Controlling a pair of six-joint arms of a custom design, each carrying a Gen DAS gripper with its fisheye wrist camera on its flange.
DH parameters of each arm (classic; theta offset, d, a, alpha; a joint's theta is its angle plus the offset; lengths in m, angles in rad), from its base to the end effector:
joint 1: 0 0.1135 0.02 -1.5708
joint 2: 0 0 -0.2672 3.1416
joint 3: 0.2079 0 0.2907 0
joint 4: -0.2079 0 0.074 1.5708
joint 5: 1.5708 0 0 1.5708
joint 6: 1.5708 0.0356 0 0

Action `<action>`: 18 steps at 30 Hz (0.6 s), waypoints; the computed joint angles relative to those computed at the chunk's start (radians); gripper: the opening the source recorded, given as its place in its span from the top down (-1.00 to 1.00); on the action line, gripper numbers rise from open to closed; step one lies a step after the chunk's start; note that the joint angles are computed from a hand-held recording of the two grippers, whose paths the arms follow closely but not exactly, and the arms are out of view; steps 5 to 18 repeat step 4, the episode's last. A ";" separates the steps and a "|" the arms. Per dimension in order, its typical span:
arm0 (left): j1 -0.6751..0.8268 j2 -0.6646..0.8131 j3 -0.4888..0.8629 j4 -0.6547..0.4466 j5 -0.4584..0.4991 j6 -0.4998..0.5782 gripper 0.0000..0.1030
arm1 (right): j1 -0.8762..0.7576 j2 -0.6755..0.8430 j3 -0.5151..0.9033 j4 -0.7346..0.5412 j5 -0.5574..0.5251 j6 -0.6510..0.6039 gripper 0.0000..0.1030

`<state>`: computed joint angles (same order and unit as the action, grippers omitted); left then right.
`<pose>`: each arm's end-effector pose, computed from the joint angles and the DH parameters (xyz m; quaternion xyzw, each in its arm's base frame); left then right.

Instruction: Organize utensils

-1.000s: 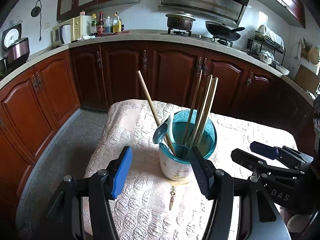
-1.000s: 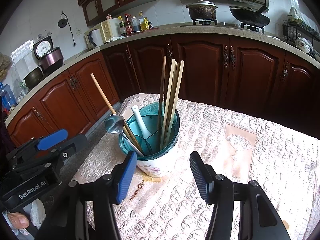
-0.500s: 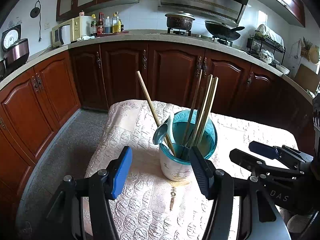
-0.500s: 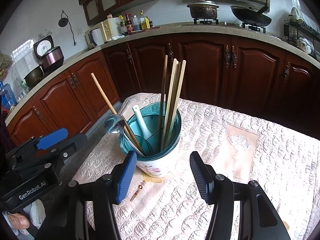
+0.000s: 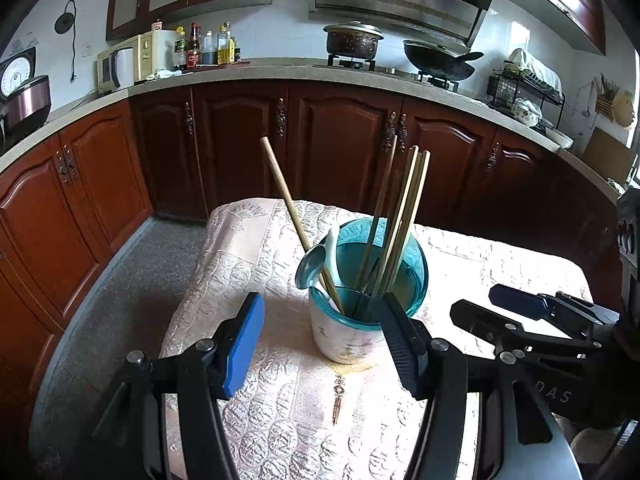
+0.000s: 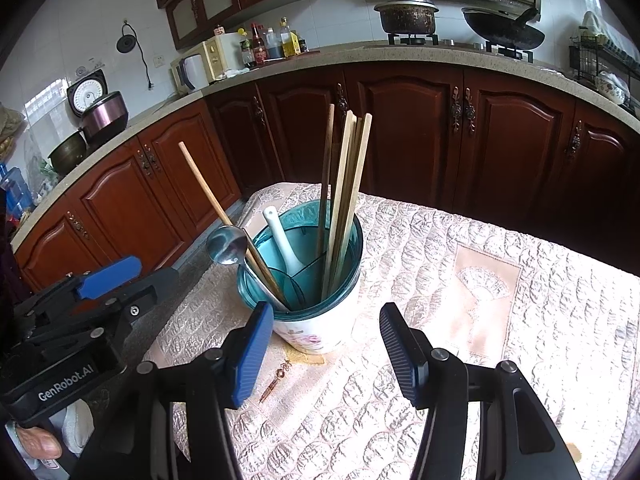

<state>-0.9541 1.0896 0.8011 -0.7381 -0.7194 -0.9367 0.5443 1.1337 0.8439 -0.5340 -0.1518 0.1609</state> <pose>0.1569 -0.1808 0.2407 -0.0867 0.9024 -0.0055 0.4221 0.2289 0.1448 0.2517 -0.2040 0.9061 0.1919 0.3171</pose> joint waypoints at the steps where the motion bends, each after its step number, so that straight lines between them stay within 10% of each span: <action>1: -0.002 0.002 -0.001 0.005 -0.003 0.004 -0.18 | -0.009 0.001 -0.006 0.005 -0.008 0.001 -0.15; 18: -0.004 0.017 0.000 0.014 -0.005 0.011 -0.18 | -0.044 -0.003 -0.026 0.016 -0.025 -0.002 -0.15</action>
